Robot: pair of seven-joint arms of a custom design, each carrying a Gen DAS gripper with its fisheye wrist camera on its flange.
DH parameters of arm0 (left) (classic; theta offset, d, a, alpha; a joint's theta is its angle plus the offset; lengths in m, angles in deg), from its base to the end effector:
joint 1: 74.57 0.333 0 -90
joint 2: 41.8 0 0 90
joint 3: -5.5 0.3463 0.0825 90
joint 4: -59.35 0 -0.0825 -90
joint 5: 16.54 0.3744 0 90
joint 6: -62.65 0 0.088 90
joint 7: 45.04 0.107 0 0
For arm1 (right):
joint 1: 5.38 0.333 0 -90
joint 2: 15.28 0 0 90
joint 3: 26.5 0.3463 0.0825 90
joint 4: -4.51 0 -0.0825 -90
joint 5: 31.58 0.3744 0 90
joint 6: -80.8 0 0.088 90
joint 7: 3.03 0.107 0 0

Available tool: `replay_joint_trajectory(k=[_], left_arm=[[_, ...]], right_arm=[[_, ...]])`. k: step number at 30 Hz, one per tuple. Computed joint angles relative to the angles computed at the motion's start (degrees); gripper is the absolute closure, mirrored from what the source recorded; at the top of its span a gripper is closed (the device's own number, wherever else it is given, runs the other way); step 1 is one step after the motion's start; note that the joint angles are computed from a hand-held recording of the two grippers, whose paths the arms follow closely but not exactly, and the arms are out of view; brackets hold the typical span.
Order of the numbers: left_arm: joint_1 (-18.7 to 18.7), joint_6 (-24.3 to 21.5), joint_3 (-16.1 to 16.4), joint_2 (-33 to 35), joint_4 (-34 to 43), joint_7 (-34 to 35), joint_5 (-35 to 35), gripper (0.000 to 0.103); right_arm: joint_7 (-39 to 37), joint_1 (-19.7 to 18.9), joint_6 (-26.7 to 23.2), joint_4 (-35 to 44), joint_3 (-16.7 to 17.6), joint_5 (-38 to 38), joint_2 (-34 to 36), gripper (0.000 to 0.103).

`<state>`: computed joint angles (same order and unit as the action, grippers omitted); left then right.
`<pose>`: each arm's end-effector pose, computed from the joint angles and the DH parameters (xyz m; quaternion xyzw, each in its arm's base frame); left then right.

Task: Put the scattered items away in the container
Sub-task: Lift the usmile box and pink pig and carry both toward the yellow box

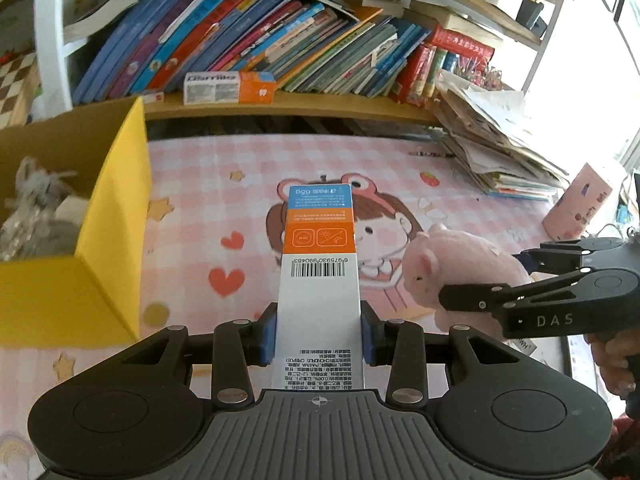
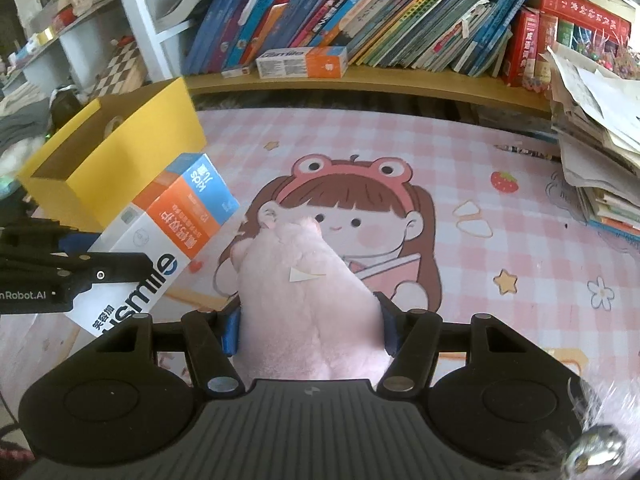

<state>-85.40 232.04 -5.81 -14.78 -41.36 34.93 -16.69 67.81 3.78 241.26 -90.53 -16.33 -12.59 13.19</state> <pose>0.6695 -0.2472 0.4240 -0.6068 0.7079 -0.3331 0.1400 0.6991 0.2041 0.4286 -0.7693 0.5406 -0.1221 0.3179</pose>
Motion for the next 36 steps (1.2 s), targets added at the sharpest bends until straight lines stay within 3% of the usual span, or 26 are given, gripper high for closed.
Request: replay_joint_trajectory(k=[8,16,22,31,36], left_arm=[[0.98,-0.36,-0.70,-4.05,-5.88,-0.70,-1.46,0.065],[3.74,-0.51,-3.22,-5.55,-8.05,2.86,-4.01,0.065],[9.40,0.60,-8.95,-6.22,-9.95,12.57,-10.89,0.065],[23.18,1.05,-21.26,-9.44,-14.29,36.15,-30.72,0.065],[28.07,-1.47,-23.81,-12.29,-16.51,48.31,-41.90,0.065]], right_arm=[[-3.53,-0.84,-0.62,-3.91,2.61,4.27,-2.55,0.042],[-0.45,2.18,-0.90,-5.91,0.07,3.19,-4.03,0.042],[6.66,5.50,0.65,-8.43,-2.22,-0.56,-5.51,0.042],[23.70,13.13,1.19,-9.24,-6.95,-13.55,-7.04,0.042],[31.40,16.51,0.71,-8.37,-7.67,-19.67,-6.97,0.042]])
